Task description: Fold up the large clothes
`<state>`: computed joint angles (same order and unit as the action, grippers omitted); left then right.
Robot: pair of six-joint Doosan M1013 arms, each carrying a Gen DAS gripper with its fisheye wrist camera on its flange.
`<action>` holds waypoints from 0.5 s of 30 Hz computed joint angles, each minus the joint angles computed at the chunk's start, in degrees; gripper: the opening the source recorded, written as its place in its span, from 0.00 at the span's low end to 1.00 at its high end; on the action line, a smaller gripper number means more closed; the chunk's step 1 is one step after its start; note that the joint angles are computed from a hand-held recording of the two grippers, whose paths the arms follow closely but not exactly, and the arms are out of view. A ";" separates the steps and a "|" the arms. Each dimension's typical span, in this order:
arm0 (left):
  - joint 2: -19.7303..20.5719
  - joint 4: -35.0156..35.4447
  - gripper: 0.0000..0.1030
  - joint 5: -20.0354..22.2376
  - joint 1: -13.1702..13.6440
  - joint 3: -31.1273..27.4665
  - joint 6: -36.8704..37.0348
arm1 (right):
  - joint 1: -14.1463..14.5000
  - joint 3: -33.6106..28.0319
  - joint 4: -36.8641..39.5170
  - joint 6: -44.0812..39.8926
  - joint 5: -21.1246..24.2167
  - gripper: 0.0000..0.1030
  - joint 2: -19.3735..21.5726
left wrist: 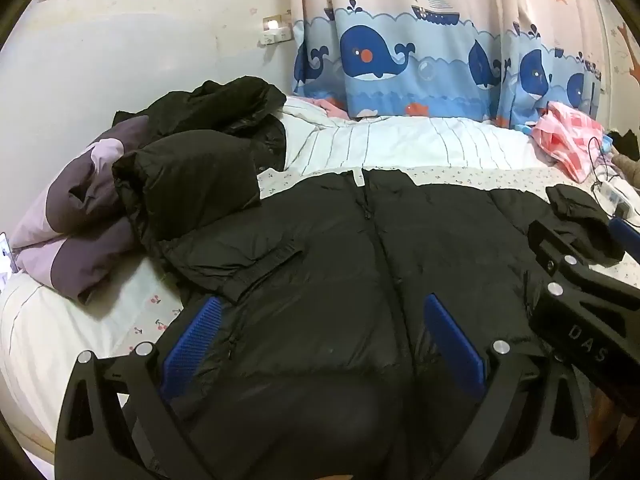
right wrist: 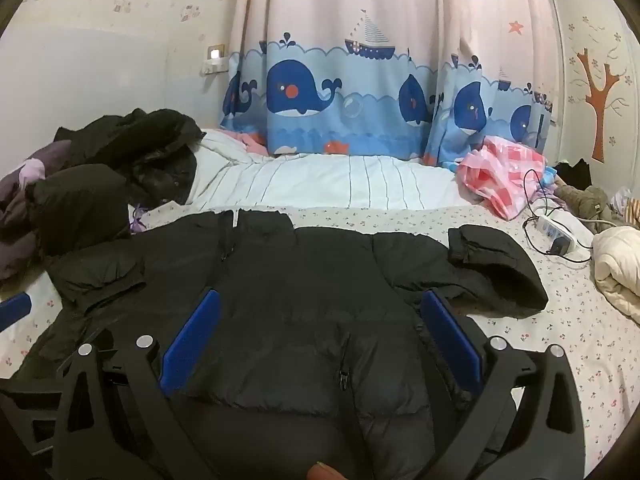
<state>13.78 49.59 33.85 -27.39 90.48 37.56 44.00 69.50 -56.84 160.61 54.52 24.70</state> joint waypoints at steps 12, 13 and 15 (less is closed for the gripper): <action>0.97 -13.48 0.95 0.05 1.99 -2.06 9.66 | -0.12 0.95 -0.42 1.41 0.02 0.94 -0.70; 1.24 -17.77 0.95 0.59 2.66 -2.67 12.14 | -0.16 1.07 -0.45 1.40 0.05 0.94 -0.80; 1.70 -23.11 0.95 1.67 3.63 -3.56 14.91 | -0.17 1.03 -0.46 1.55 0.40 0.94 -0.88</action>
<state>15.48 26.48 35.52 -23.76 86.93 52.47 43.83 70.53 -57.30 162.16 54.92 23.81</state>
